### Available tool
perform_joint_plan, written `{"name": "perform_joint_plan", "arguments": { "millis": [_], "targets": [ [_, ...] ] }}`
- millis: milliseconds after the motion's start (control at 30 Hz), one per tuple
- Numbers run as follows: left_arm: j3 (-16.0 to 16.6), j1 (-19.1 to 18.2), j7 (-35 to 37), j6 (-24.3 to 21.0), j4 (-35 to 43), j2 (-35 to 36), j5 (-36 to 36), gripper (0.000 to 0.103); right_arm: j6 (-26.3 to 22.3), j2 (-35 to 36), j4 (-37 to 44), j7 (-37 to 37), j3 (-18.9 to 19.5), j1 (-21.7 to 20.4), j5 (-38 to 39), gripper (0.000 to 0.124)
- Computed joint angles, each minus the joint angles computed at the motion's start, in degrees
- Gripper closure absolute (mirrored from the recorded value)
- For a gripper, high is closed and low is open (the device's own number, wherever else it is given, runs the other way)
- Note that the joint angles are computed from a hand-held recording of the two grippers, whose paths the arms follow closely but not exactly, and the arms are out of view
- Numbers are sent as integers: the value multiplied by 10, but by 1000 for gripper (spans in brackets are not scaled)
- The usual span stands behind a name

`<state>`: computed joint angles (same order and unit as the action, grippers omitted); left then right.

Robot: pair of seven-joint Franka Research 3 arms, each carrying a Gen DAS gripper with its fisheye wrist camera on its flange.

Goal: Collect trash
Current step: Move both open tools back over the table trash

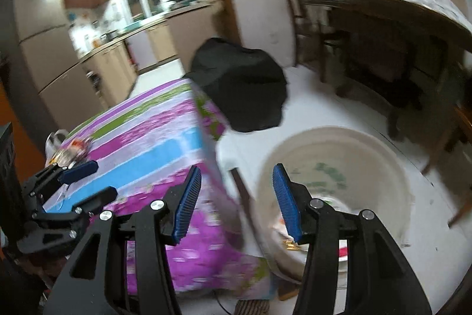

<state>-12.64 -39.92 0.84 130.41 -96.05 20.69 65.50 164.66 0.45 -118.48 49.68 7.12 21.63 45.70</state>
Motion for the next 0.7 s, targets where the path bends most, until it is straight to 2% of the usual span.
{"name": "perform_joint_plan", "arguments": {
  "millis": [67, 233, 300, 333, 400, 433, 467, 533, 600, 633, 667, 700],
  "targets": [
    [-1, 5, -47, -8, -79, -56, -1, 40, 4, 5, 2, -8, 11, 12, -7, 75],
    [-35, 37, -169, -55, -262, -202, -35, 40, -6, 14, 10, -19, 33, 41, -8, 75],
    [-45, 54, -188, -69, -317, -259, -55, 38, -5, 11, 6, -22, 40, 52, 0, 75],
    [-48, 64, -189, -82, -339, -288, -64, 37, -7, 11, 7, -15, 43, 57, -1, 75],
    [-48, 89, -176, -139, -383, -354, -82, 28, -18, 7, 2, -13, 45, 64, 12, 75],
    [-38, 107, -162, -145, -402, -384, -89, 26, -25, 6, 0, -11, 45, 67, 16, 75],
    [-28, 125, -153, -148, -417, -406, -93, 26, -29, 3, -6, 0, 45, 71, 8, 75],
    [-18, 168, -138, -185, -425, -421, -86, 25, -25, -2, -20, 25, 46, 78, -19, 75],
    [21, 213, -105, -170, -446, -438, -97, 25, -14, -14, -42, 46, 46, 83, -52, 75],
    [56, 235, -100, -126, -469, -451, -117, 25, -8, -19, -51, 52, 46, 85, -62, 75],
    [89, 250, -98, -57, -499, -469, -128, 25, -5, -23, -59, 60, 44, 86, -76, 75],
    [107, 262, -97, -13, -521, -480, -134, 25, -4, -26, -66, 69, 42, 86, -90, 74]
  ]
}}
